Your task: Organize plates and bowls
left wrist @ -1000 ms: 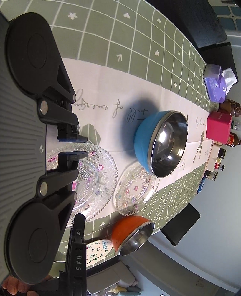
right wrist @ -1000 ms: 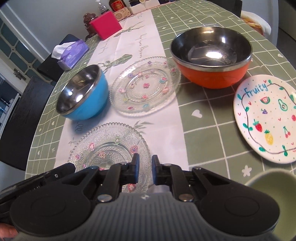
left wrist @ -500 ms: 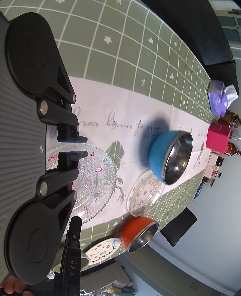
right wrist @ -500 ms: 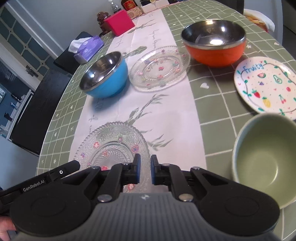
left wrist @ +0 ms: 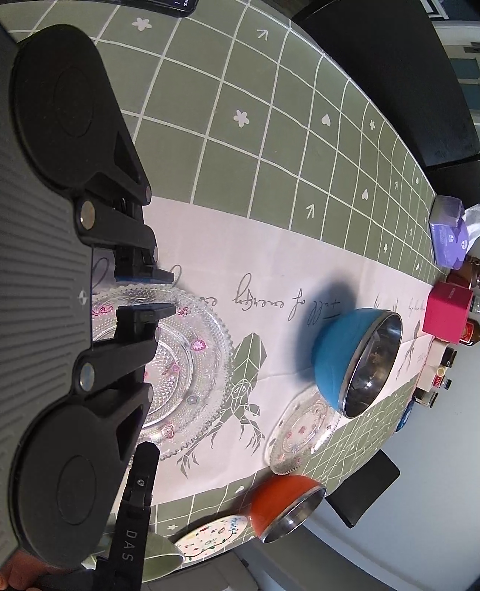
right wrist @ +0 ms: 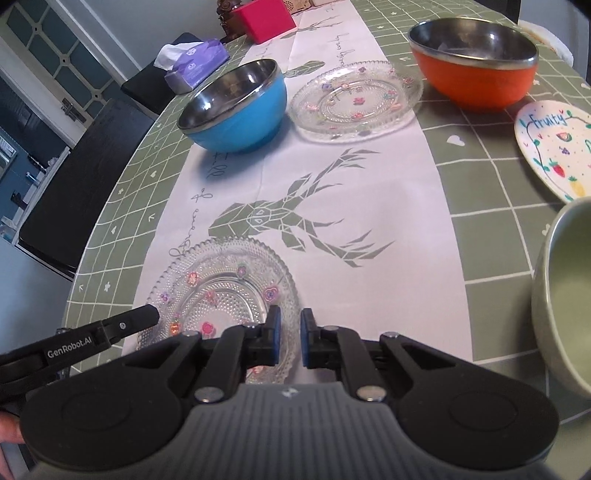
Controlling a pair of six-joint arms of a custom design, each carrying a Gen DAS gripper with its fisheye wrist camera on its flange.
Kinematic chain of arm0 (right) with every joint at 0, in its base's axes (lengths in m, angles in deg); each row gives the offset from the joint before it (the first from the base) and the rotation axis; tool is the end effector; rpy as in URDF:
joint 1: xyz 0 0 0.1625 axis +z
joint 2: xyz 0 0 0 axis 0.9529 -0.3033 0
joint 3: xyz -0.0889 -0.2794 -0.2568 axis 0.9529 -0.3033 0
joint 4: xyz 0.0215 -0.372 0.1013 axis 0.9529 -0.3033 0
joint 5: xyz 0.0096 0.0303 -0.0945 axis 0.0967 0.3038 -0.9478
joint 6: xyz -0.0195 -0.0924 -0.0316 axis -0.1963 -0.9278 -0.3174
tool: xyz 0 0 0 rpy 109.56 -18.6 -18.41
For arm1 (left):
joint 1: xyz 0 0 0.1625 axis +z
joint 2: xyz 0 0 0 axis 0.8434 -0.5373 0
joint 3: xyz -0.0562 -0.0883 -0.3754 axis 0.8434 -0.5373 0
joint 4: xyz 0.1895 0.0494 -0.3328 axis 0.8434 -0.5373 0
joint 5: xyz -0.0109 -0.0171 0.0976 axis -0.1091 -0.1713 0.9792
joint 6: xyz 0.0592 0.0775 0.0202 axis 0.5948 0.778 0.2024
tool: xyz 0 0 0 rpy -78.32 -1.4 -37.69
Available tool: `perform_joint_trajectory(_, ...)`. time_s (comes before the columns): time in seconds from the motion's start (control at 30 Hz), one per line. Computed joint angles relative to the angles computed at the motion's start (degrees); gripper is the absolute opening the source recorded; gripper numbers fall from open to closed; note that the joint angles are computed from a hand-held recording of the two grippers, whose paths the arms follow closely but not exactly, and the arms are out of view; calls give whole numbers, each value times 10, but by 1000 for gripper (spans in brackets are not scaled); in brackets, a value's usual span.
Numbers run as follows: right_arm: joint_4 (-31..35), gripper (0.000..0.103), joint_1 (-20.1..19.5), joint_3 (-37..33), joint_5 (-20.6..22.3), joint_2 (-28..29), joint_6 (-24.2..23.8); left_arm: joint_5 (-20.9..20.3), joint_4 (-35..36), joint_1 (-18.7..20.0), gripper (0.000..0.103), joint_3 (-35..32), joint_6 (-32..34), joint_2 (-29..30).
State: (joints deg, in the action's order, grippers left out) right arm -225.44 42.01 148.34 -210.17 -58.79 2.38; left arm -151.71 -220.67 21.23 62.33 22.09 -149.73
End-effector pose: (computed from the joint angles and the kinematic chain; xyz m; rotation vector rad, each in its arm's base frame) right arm 0.3166 -0.5167 -0.0932 -0.1087 -2.6067 0.9009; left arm 0.0613 -0.5778 0.3435 0.5813 2.5835 -0.5773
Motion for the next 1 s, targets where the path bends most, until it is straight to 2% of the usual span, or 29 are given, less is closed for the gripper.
perform_joint_trajectory(0.43, 0, 10, 0, 0, 0, 0, -3, 7, -17, -3, 13, 9, 14, 0)
perform_joint_trajectory(0.53, -2, 15, 5, -7, -16, 6, -11, 10, -30, -6, 14, 14, 19, -1)
perform_joint_trajectory(0.6, -12, 33, 10, -9, -31, 9, -25, 10, -45, -8, 16, 19, 26, -3)
perform_joint_trajectory(0.67, -24, 33, 14, -8, -40, 8, -38, 2, -67, -9, 25, 27, 37, -7)
perform_joint_trajectory(0.83, -52, 37, 26, -4, -58, -1, -72, -45, -101, -11, 32, 43, 67, -17)
perform_joint_trajectory(1.0, -76, 45, 34, 8, -90, -20, -104, -78, -93, -27, 34, 45, 78, -19)
